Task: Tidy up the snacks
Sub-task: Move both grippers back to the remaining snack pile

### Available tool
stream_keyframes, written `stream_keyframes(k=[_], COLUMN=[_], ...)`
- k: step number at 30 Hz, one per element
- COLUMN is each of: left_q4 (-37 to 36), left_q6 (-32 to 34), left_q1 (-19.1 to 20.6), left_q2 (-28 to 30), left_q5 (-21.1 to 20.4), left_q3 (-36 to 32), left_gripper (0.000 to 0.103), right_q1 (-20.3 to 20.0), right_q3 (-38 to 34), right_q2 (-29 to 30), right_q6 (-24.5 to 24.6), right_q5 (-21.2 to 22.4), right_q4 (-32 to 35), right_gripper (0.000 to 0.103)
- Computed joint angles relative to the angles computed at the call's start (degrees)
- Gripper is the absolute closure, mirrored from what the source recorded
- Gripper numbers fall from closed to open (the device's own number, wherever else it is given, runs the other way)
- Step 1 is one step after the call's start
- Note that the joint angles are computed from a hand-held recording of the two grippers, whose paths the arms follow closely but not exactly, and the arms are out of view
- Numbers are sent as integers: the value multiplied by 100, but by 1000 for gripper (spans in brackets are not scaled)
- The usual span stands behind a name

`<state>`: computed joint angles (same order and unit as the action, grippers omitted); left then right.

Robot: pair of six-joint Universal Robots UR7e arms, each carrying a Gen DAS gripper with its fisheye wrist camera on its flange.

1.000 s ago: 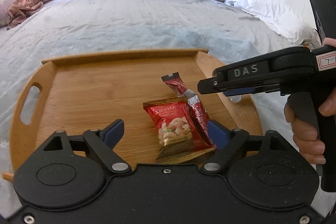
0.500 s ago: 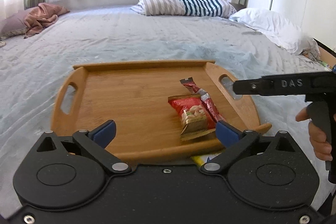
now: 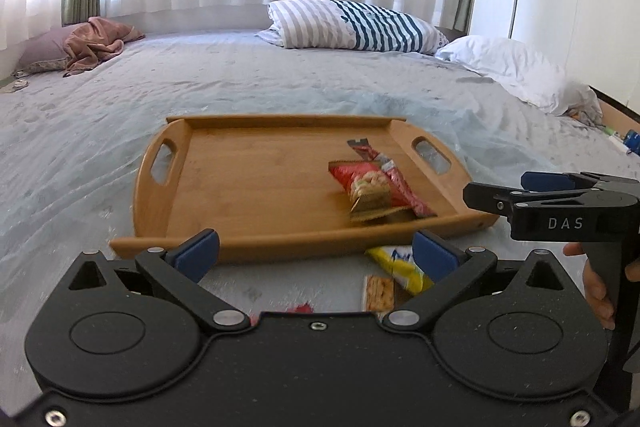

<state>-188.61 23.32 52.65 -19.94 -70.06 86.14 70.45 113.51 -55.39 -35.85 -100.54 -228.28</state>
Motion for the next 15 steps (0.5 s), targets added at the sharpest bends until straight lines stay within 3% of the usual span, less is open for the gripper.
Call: stream_keyframes(k=[15], left_q4=[-569], left_q6=[-79], left_q1=[174], left_q2=[-259], left_q5=[-18], left_q3=[717], left_gripper=[0], right_q1=[-127], right_q3=[564], right_q2=[389], right_q6=[-258], right_q5=[-18], right_q4=[-1280], right_gripper=[0])
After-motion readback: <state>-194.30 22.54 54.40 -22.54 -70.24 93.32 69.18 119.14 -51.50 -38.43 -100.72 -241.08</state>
